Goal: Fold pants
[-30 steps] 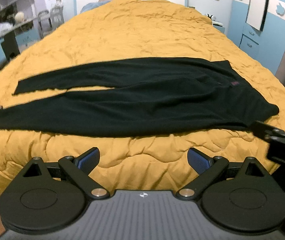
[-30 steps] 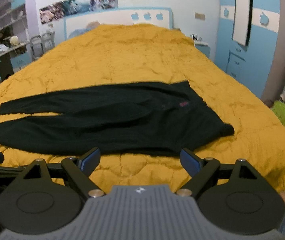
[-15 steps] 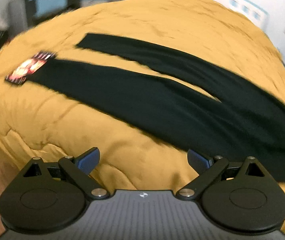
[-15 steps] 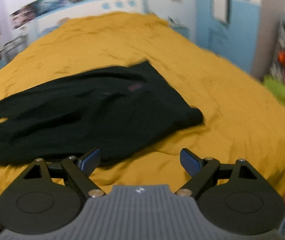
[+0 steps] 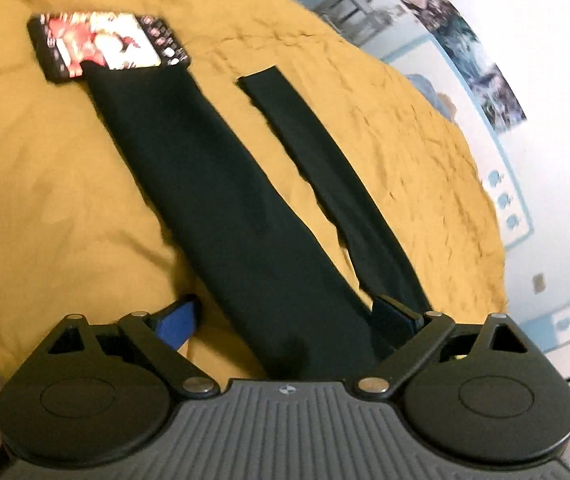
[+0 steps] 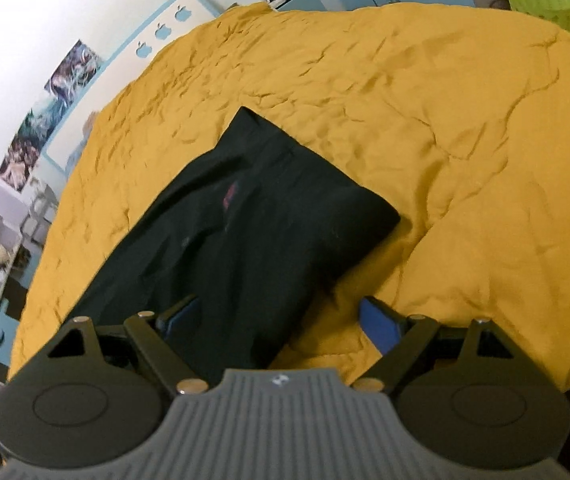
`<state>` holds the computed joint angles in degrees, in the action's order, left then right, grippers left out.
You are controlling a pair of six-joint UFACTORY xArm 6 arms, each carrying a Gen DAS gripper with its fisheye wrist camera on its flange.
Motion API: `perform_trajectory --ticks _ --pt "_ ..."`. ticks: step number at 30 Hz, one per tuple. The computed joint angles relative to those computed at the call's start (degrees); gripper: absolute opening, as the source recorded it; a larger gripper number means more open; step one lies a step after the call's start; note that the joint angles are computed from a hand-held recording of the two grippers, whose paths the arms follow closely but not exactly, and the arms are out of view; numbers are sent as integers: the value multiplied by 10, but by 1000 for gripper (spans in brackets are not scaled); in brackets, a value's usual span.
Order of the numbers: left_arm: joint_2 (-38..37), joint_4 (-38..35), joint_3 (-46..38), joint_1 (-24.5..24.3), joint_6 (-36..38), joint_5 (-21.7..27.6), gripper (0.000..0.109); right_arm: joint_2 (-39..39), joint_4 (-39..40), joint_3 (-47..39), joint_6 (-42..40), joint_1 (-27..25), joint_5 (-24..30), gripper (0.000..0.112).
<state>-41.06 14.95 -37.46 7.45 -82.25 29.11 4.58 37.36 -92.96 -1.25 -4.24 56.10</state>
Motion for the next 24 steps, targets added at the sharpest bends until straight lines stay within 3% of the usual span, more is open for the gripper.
perform_trajectory --ticks 8,13,18,21,22,23,24 --pt "16 -25 17 41 -7 -56 103 -3 20 7 20 -9 -10 72" --pt "15 87 16 63 -152 -46 103 -22 44 46 94 -16 -74 58" --pt "21 132 5 66 -214 -19 85 -21 46 54 121 -14 -88 58" --pt "32 119 -16 65 -203 15 74 -3 3 32 150 1 -86 59" --pt "34 118 -21 65 -204 23 71 -1 3 27 147 4 -90 48" --pt "34 117 -23 66 -202 24 64 5 18 19 137 3 -85 19" --pt "32 117 -25 66 -196 28 42 10 24 10 135 1 -79 4"
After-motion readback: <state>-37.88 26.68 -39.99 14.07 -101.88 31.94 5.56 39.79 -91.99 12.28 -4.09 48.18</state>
